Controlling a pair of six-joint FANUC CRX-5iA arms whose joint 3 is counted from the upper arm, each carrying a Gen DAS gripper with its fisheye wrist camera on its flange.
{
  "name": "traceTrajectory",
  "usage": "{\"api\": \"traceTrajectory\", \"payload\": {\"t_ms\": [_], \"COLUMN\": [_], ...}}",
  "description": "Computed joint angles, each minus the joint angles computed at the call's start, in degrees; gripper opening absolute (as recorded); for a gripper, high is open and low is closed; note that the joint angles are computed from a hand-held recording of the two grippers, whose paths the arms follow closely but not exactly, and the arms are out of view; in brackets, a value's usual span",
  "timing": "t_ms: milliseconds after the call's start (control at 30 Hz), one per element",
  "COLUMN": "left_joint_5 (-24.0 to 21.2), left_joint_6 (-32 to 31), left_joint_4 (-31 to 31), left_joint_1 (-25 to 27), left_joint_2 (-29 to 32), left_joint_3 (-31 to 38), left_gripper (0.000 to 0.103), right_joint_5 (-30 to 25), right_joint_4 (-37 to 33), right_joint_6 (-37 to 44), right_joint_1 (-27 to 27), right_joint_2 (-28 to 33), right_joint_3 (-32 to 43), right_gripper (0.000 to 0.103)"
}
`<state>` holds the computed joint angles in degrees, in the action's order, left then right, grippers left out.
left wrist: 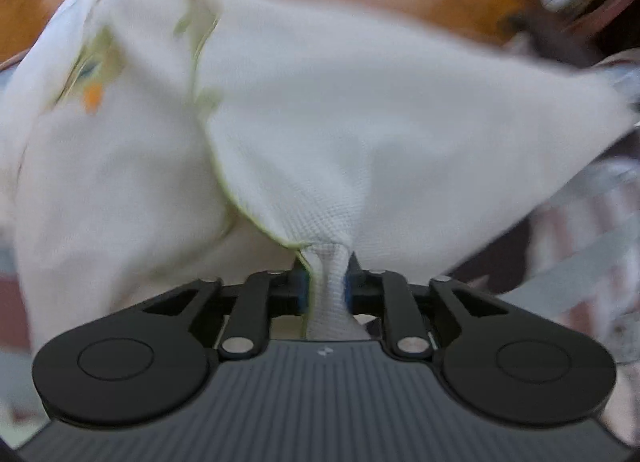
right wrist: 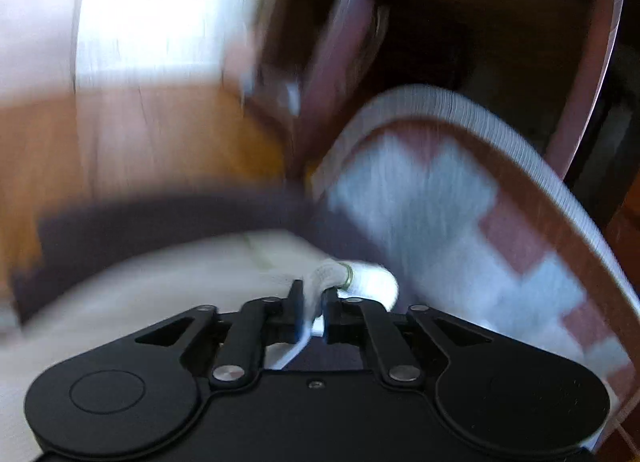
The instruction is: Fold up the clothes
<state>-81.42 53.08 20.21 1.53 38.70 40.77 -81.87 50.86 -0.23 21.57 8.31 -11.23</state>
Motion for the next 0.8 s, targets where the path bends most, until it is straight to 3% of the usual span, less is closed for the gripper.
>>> {"api": "traceTrajectory", "payload": {"t_ms": [33, 67, 100, 167, 300, 433, 500, 567, 667, 700, 733, 800], "left_joint_5": [0.82, 1.87, 3.07, 5.9, 10.08, 19.05, 23.21, 25.08, 22.34, 20.94, 19.32, 16.83], "left_joint_6": [0.29, 0.21, -0.9, -4.34, -13.58, -16.67, -15.41, -9.36, -1.92, 0.3, 2.73, 7.54], "left_joint_4": [-3.73, -6.85, -6.97, -5.17, 5.3, 9.98, 10.26, 6.94, 3.09, 2.08, 1.2, 0.34], "left_joint_1": [-0.79, -1.44, -1.34, -0.5, 3.03, 5.67, 6.66, 7.61, 9.89, 10.71, 11.48, 13.0], "left_joint_2": [-1.16, -2.38, -3.87, -6.96, -11.56, -14.9, -15.43, -13.59, -9.64, -8.14, -6.36, -2.8], "left_joint_3": [-1.26, -2.93, -4.83, -9.39, -15.53, -19.17, -19.24, -15.81, -8.85, -6.23, -3.32, 1.96], "left_gripper": [0.038, 0.039, 0.04, 0.042, 0.054, 0.062, 0.063, 0.062, 0.053, 0.043, 0.04, 0.04], "right_joint_5": [-0.29, -1.23, -3.92, -8.93, -3.65, 15.39, 25.17, 29.69, 32.78, 33.27, 33.26, 32.15], "right_joint_4": [-0.86, -0.92, -1.11, 0.0, -0.63, -5.47, -13.09, -19.02, -26.07, -28.9, -31.85, -35.84], "right_joint_6": [-1.68, -3.31, -4.05, -7.14, -14.18, -16.59, -8.21, 0.73, 13.51, 18.31, 23.15, 29.83], "right_joint_1": [0.37, 0.93, 1.35, 2.46, 5.85, 9.98, 10.39, 10.99, 12.15, 12.41, 12.78, 14.51], "right_joint_2": [-0.76, -1.41, -1.1, -0.91, -6.23, -10.97, -9.95, -6.88, -0.8, 1.42, 3.86, 8.76], "right_joint_3": [-0.34, -0.25, 1.33, 3.67, 3.74, 0.66, 2.66, 6.25, 13.04, 15.84, 18.89, 24.13], "right_gripper": [0.015, 0.026, 0.051, 0.067, 0.067, 0.067, 0.066, 0.067, 0.067, 0.067, 0.067, 0.067]}}
